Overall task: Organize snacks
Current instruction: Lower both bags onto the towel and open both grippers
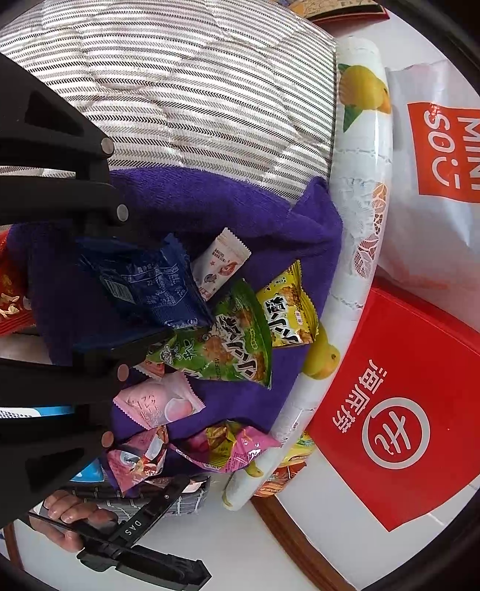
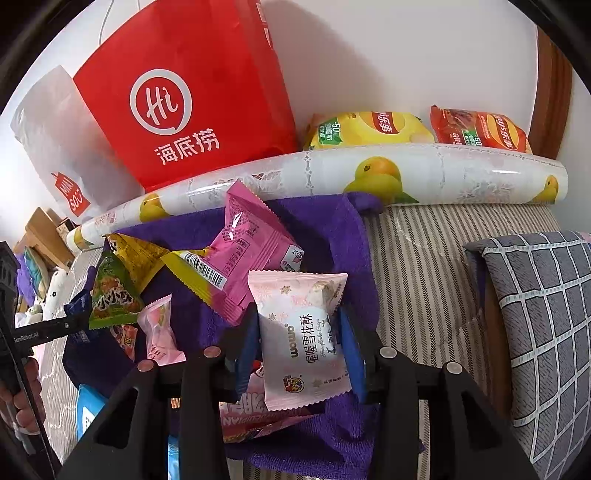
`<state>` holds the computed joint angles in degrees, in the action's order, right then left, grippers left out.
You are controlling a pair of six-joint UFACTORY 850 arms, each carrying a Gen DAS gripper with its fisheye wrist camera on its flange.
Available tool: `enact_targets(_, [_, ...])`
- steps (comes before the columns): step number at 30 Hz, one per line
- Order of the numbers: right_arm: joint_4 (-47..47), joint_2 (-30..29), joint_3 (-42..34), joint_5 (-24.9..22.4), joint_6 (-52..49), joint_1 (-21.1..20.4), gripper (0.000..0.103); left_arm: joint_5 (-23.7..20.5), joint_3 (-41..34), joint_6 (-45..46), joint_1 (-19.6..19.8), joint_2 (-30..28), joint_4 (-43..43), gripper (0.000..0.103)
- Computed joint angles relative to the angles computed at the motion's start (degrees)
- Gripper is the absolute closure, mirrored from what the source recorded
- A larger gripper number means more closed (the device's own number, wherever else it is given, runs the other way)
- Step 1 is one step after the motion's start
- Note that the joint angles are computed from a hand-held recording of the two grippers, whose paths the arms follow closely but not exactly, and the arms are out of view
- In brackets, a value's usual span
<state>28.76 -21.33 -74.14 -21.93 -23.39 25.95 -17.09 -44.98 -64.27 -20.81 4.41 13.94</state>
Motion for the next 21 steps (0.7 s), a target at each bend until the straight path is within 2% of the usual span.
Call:
enact_targets(7, [1.35, -0.23, -0.46, -1.44, -1.36, -0.05, 0.06, 0.45, 0.09, 2.03, 0.15, -0.31, -1.84, 0.069])
enact_targets(11, [-1.36, -0.86, -1.09, -2.76, 1.25, 0.21, 0.058, 0.65, 0.02, 4.21, 0.15, -0.51, -3.79, 0.069])
enact_targets(14, [0.68, -0.55, -1.06, -3.97, -0.3, -0.04, 0.047, 0.3, -0.17, 4.97, -0.04, -0.64, -4.22, 0.069])
enact_targets(17, [1.04, 0.86, -0.1, -2.94, -0.48, 0.07, 0.035, -0.5, -0.43, 8.99, 0.2, -0.63, -8.42, 0.069])
enact_targets(20, [0.39, 2.78, 1.11, -1.85, -0.04, 0.31, 0.033, -1.7, -0.53, 9.29, -0.14, 0.01, -8.45, 0.053])
enact_targets(21, [-0.34, 3.72, 1.74, -1.46, 0.51, 0.52, 0.033, -2.21, -0.5, 7.47, -0.66, 0.48, -6.1, 0.052])
